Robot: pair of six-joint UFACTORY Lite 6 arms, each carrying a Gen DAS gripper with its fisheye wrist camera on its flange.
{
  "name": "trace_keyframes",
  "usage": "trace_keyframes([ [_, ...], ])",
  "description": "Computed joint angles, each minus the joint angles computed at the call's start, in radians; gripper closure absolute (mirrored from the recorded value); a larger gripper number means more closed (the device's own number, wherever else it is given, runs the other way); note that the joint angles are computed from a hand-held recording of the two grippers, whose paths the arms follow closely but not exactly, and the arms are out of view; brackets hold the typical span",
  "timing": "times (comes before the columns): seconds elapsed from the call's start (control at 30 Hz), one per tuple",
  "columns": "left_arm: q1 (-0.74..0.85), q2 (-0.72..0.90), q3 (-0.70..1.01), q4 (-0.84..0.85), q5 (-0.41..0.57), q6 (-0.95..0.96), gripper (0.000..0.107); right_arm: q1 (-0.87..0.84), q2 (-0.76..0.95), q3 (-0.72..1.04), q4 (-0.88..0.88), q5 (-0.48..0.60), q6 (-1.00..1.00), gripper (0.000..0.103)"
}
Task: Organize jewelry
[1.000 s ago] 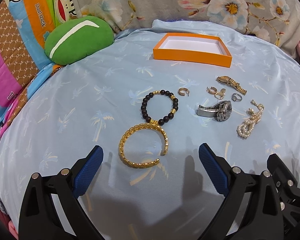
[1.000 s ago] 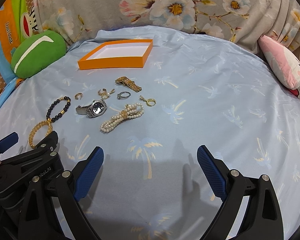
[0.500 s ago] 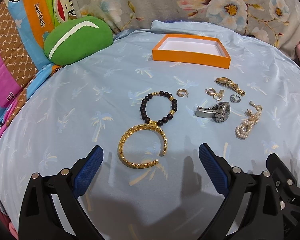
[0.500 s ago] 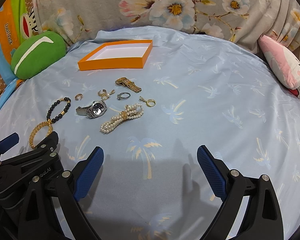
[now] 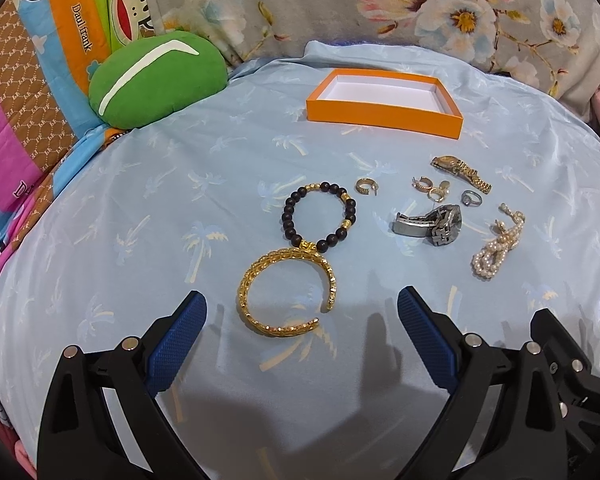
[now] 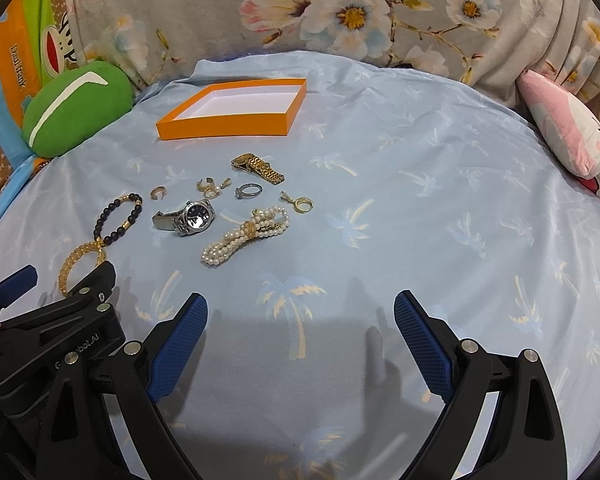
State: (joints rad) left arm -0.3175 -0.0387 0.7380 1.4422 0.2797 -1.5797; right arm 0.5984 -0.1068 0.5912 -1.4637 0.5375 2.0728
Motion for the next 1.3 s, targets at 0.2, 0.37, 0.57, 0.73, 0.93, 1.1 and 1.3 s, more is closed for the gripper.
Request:
trace_keyframes([
  [0.2,0.001,0.004,0.003,0.006,-0.002,-0.006,0.013,-0.001,0.004,0.001,-0.006,0.000,0.007,0.010],
  [0.37,0.005,0.008,0.002,0.010,-0.006,-0.009,0.013,0.000,0.011,0.005,-0.004,-0.004,0.005,0.010],
  [0.57,0.008,0.011,0.003,0.012,-0.009,-0.011,0.013,-0.002,0.009,0.005,0.002,-0.006,-0.003,0.010],
  [0.73,0.013,0.011,0.001,0.023,-0.014,-0.018,0.013,-0.001,0.013,0.008,0.003,-0.010,-0.002,0.010],
  [0.93,0.010,0.011,-0.001,0.035,-0.012,-0.033,0.013,-0.002,0.014,0.008,0.003,-0.011,-0.002,0.010],
  [1.1,0.012,0.010,-0.001,0.039,-0.013,-0.036,0.013,-0.002,0.014,0.007,0.000,-0.012,0.001,0.010],
  [1.3,0.059,-0.030,-0.038,0.179,-0.082,-0.187,0.012,0.001,0.006,-0.002,-0.029,-0.021,0.027,0.010],
])
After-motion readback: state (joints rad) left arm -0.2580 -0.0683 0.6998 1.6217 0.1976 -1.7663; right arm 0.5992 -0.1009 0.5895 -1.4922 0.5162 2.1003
